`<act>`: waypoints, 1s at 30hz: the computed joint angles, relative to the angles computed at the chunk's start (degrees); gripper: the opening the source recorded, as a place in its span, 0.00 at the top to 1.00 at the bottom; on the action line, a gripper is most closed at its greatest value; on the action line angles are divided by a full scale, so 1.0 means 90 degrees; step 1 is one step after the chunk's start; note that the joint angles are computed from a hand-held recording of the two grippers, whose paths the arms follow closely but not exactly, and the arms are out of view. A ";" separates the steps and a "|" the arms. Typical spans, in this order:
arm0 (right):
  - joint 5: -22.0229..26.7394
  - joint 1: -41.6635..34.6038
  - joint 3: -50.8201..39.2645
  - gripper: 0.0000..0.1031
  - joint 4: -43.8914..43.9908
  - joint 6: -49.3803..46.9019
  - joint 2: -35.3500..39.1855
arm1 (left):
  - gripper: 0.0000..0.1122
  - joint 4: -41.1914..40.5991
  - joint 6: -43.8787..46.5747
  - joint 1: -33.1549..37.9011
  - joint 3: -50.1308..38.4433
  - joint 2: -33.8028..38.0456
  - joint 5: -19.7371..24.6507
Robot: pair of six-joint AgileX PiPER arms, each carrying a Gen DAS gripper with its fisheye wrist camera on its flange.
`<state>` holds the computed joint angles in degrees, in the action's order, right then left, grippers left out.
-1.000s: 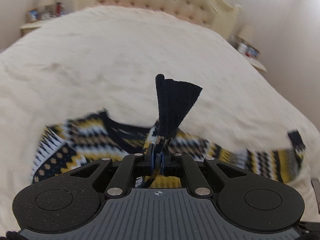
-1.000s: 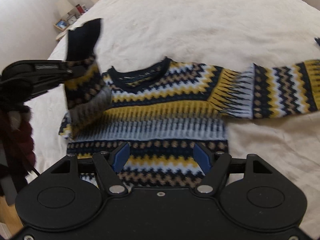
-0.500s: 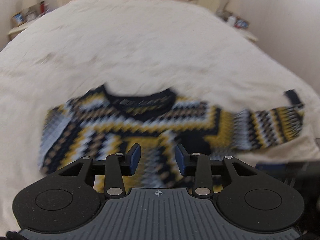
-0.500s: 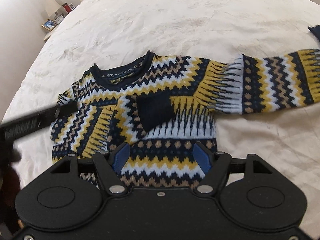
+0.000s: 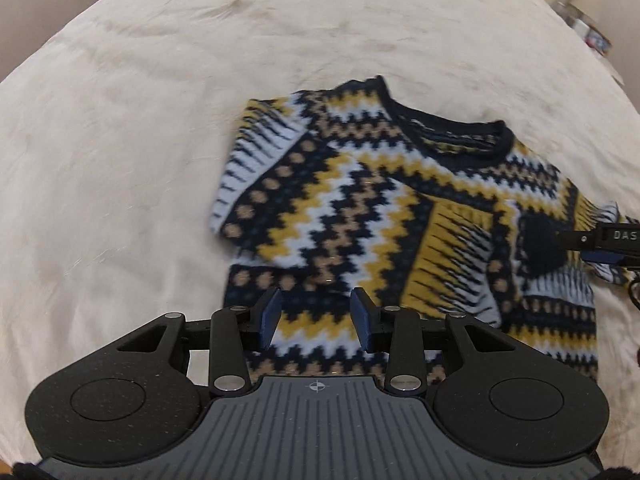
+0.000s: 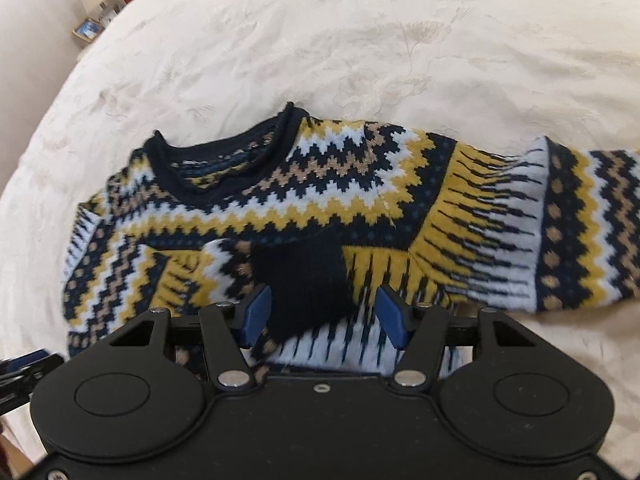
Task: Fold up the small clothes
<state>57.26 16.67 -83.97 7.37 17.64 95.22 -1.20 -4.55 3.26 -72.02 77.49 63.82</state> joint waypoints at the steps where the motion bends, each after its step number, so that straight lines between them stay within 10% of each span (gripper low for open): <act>1: 0.0003 -0.0002 -0.0071 0.39 -0.0002 -0.0060 0.0110 | 0.67 -0.0023 0.0012 0.0059 0.0029 -0.0021 -0.0018; 9: 0.0187 -0.0051 -0.0438 0.52 0.0182 -0.0211 0.0721 | 0.67 -0.0152 0.0015 0.0332 0.0128 -0.0035 -0.0041; 13: 0.0210 -0.0010 -0.0457 0.90 0.0196 -0.0328 0.0630 | 0.67 -0.0114 0.0006 0.0309 0.0066 0.0093 -0.0100; 30: 0.0542 -0.0480 0.0434 0.90 -0.0216 0.0034 -0.0591 | 0.66 0.0123 -0.0242 -0.0096 -0.0848 0.1537 -0.0511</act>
<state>62.14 12.36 -80.06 5.43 17.95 89.90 -0.10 -6.73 2.39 -79.64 91.33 59.22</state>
